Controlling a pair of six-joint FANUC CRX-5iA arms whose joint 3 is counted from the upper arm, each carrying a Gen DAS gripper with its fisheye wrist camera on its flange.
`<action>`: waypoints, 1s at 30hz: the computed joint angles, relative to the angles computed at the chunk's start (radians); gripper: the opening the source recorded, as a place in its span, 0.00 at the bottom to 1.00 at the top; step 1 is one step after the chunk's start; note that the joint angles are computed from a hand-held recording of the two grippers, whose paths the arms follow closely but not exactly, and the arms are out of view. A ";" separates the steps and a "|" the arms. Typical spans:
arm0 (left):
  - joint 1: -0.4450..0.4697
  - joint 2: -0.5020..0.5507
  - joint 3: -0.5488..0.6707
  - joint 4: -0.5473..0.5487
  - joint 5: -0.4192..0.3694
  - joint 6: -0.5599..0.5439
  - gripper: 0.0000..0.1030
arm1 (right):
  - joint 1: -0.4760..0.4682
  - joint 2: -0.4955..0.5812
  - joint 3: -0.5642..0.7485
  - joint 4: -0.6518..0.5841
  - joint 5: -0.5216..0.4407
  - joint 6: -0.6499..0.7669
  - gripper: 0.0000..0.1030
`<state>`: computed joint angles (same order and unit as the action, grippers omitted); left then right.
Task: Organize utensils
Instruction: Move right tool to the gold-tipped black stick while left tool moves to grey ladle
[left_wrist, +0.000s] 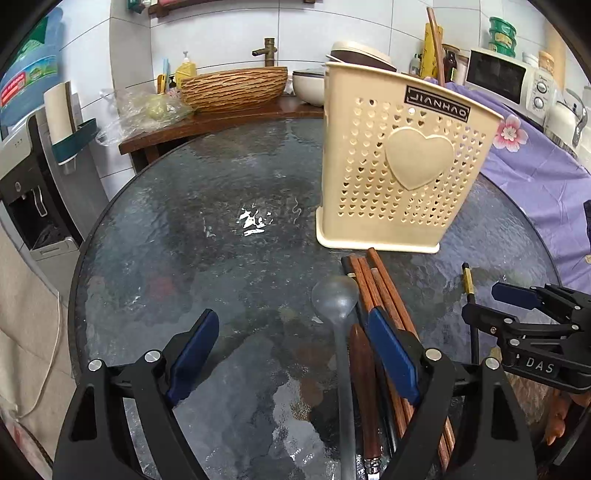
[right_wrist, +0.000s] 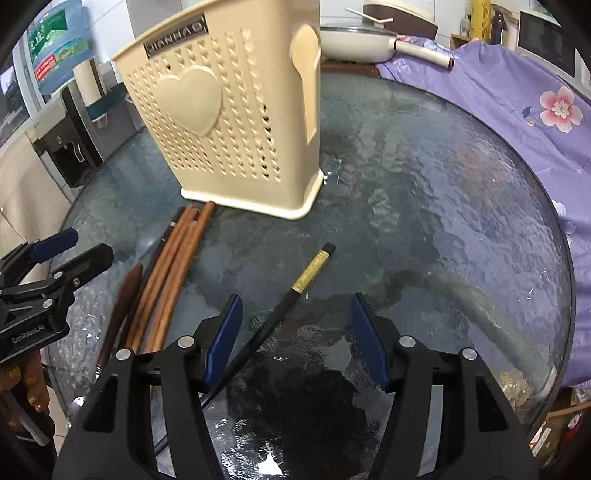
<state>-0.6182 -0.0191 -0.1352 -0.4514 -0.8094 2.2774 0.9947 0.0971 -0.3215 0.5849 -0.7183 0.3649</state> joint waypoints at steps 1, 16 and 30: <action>-0.002 0.003 0.000 -0.001 -0.001 0.003 0.78 | -0.001 0.002 0.000 -0.001 0.001 0.000 0.55; 0.019 0.054 0.038 0.048 -0.010 -0.066 0.74 | 0.005 0.074 0.074 0.034 -0.041 0.060 0.21; 0.107 0.097 0.023 0.251 0.040 -0.199 0.46 | -0.040 0.079 0.097 -0.057 0.054 0.229 0.15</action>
